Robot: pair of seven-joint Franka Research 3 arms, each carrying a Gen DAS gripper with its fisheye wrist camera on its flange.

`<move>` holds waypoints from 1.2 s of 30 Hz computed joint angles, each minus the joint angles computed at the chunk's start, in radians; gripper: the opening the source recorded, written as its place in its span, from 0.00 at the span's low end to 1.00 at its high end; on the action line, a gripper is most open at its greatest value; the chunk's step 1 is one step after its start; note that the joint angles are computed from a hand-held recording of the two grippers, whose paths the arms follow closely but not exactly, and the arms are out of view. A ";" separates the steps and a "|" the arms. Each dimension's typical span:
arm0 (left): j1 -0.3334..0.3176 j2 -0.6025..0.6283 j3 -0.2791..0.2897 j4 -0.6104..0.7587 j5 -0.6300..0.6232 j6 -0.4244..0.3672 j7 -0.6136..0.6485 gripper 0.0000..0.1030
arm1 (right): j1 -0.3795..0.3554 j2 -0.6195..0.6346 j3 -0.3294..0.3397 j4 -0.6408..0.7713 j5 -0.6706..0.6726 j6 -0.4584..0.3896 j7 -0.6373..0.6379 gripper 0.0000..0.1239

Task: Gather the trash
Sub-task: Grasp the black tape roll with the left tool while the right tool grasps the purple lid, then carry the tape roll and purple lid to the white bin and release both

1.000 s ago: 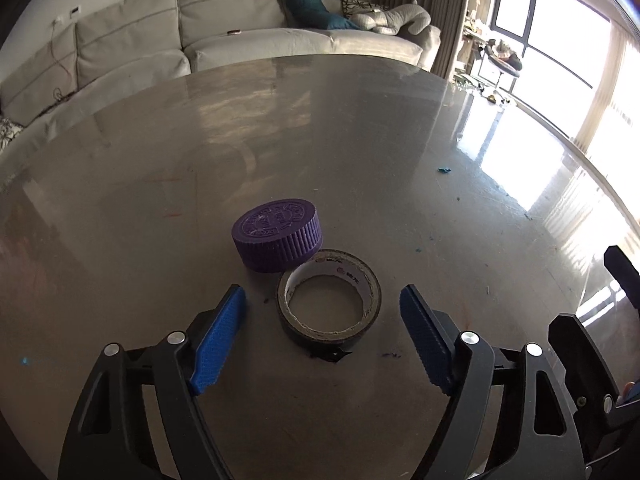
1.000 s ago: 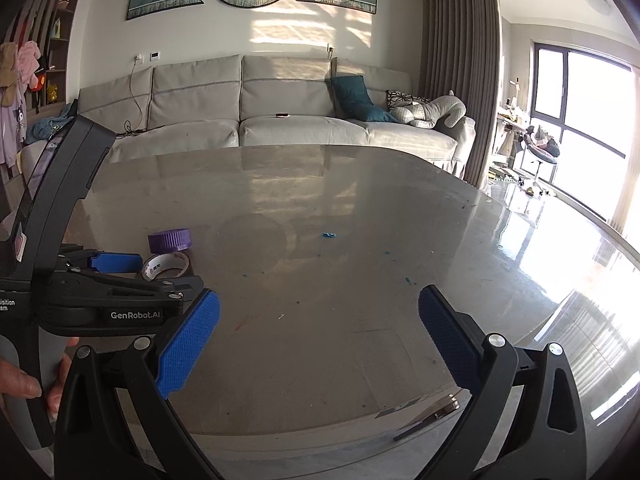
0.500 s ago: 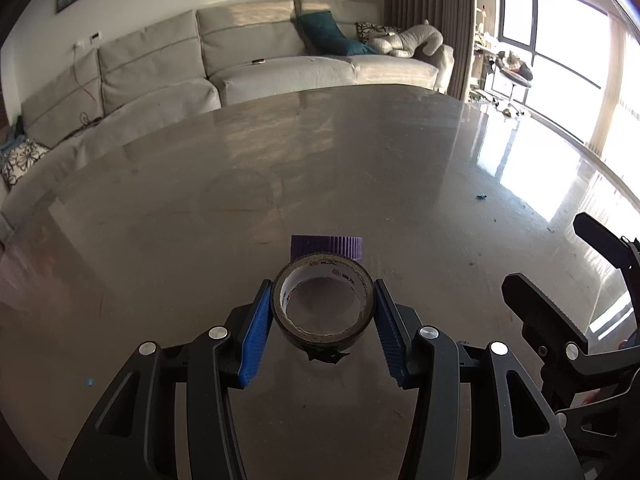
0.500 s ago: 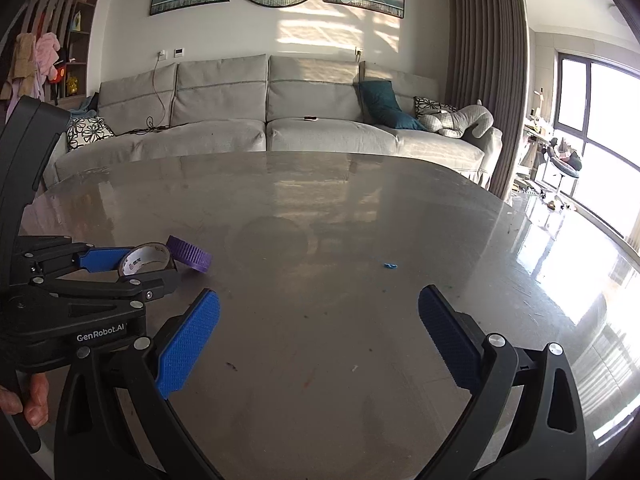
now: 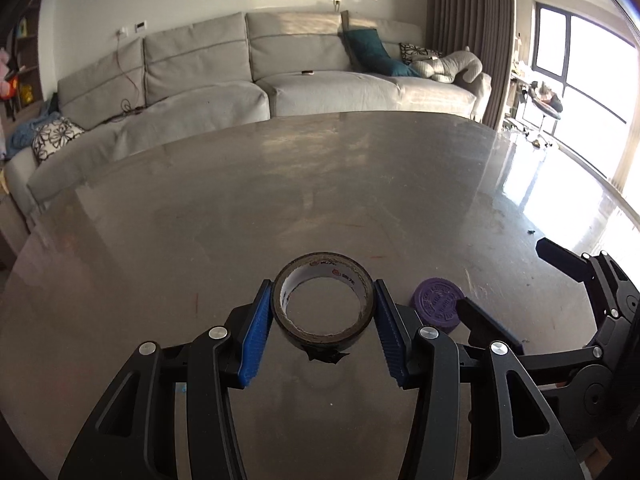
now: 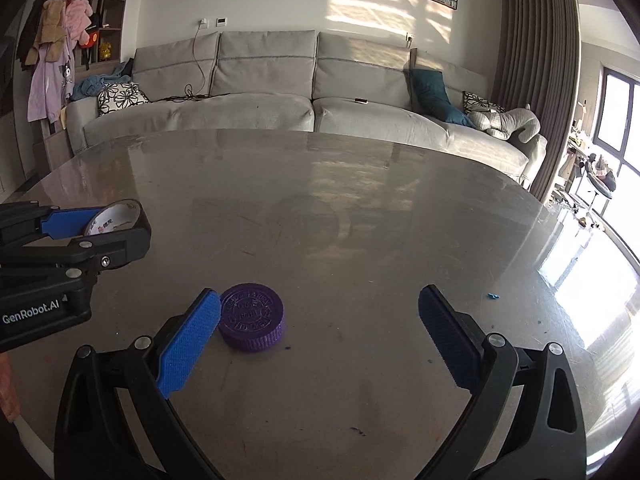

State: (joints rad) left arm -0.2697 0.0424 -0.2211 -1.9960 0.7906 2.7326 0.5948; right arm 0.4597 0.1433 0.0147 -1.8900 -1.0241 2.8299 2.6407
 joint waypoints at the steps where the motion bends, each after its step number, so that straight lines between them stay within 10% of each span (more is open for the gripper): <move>1: 0.003 -0.007 0.003 -0.007 0.005 0.005 -0.006 0.47 | 0.001 0.012 0.008 0.014 0.021 -0.007 -0.026 0.79; 9: 0.033 -0.035 0.010 -0.041 -0.022 0.029 0.022 0.47 | 0.037 0.086 0.020 0.101 0.240 -0.135 -0.222 0.78; 15: 0.050 -0.055 0.008 -0.059 -0.031 0.044 0.024 0.47 | 0.050 0.103 0.004 0.110 0.428 -0.140 -0.333 0.38; 21: 0.059 -0.076 0.001 -0.079 -0.036 0.076 0.033 0.47 | 0.104 0.010 -0.036 0.034 0.193 -0.100 -0.103 0.38; 36: 0.031 -0.164 -0.041 -0.187 -0.122 0.179 0.188 0.47 | -0.016 -0.321 0.169 -0.212 -0.089 -0.257 0.237 0.38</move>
State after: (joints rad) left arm -0.2389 -0.1220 -0.2625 -2.1834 0.6686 2.9120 0.7829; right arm 0.4440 -0.1776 0.1833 -2.1025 -1.1128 2.5729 2.8781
